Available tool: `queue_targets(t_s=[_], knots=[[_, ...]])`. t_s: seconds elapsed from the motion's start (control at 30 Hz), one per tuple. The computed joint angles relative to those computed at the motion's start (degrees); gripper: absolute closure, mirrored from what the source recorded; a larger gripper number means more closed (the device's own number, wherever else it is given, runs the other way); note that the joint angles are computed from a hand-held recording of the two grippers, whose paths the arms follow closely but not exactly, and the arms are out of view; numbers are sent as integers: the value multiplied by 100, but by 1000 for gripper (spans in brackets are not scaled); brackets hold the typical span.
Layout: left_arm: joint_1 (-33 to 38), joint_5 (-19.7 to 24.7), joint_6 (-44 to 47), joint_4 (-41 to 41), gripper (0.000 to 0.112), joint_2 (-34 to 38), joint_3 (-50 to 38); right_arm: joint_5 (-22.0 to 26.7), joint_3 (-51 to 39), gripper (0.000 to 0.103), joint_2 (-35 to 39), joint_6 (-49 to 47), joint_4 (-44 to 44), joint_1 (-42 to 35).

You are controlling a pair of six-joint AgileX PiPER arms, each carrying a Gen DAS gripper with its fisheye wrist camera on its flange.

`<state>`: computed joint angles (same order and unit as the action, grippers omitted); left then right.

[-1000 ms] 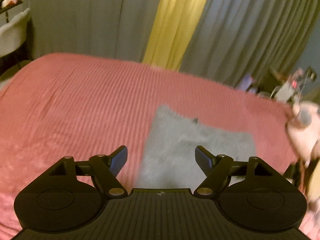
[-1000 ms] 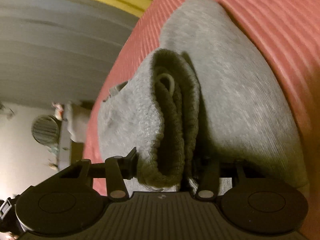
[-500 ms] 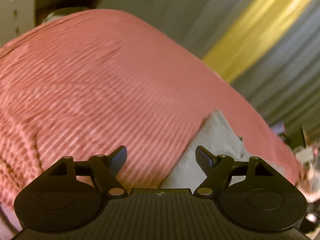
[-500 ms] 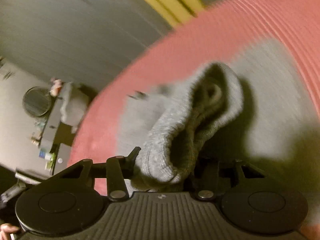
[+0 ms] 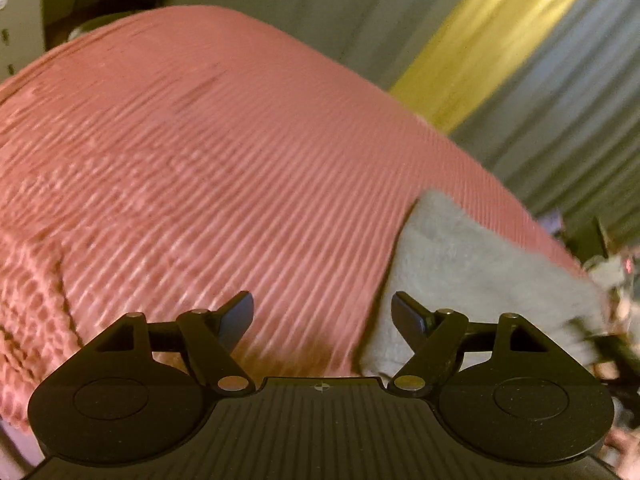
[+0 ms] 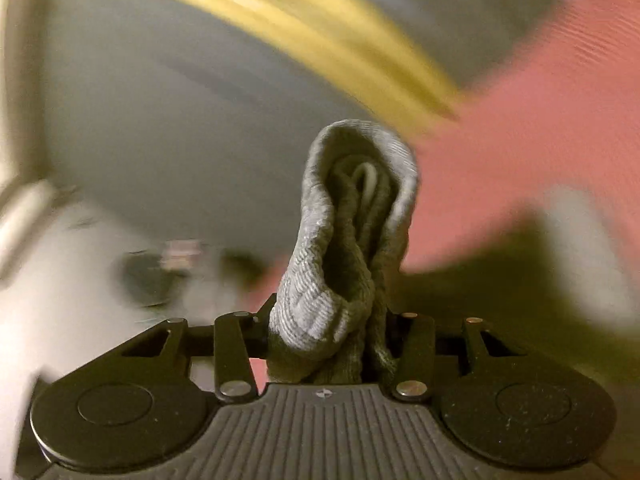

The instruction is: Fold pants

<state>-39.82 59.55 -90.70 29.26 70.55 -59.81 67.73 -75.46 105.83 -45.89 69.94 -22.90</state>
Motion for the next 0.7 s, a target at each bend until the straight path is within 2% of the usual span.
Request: queue_targets(t_s=[0.07, 0.1, 0.17, 0.27, 0.33, 0.43, 0.47, 0.5, 0.53, 0.57, 0.6, 0.7], knots=[[47, -197, 711, -312, 31, 156, 32, -955, 78, 60, 359, 502, -1088, 143], [-36, -277, 958, -330, 31, 252, 69, -1112, 74, 61, 593, 678, -1373, 150], [-274, -510, 1289, -157, 30, 424, 221, -814, -30, 60, 771, 756, -1256, -82], [-497, -812, 1329, 235, 30, 764, 427, -678, 47, 60, 549, 377, -968, -81], [-532, -1177, 1146, 437, 30, 796, 598, -347, 86, 60, 478, 45, -551, -164], [-370, -2091, 865, 550, 30, 745, 972, 127, 100, 59, 585, -572, 7, -362], [-278, -2335, 867, 542, 30, 825, 1029, 110, 78, 59, 615, -669, -69, -426], [-225, -2423, 921, 525, 30, 939, 1014, -136, 56, 59, 621, -652, -374, -378], [-167, -2374, 1036, 475, 30, 1124, 914, -515, 221, 50, 524, -699, -825, -417], [-86, -2368, 1112, 474, 30, 1274, 877, -984, 334, 49, 478, -718, -1227, -343], [-6, -2372, 1243, 419, 30, 1398, 822, -1224, 408, 49, 451, -772, -1400, -236], [167, -2530, 1399, 389, 30, 1493, 715, -1152, 386, 34, 262, -814, -1418, -259]])
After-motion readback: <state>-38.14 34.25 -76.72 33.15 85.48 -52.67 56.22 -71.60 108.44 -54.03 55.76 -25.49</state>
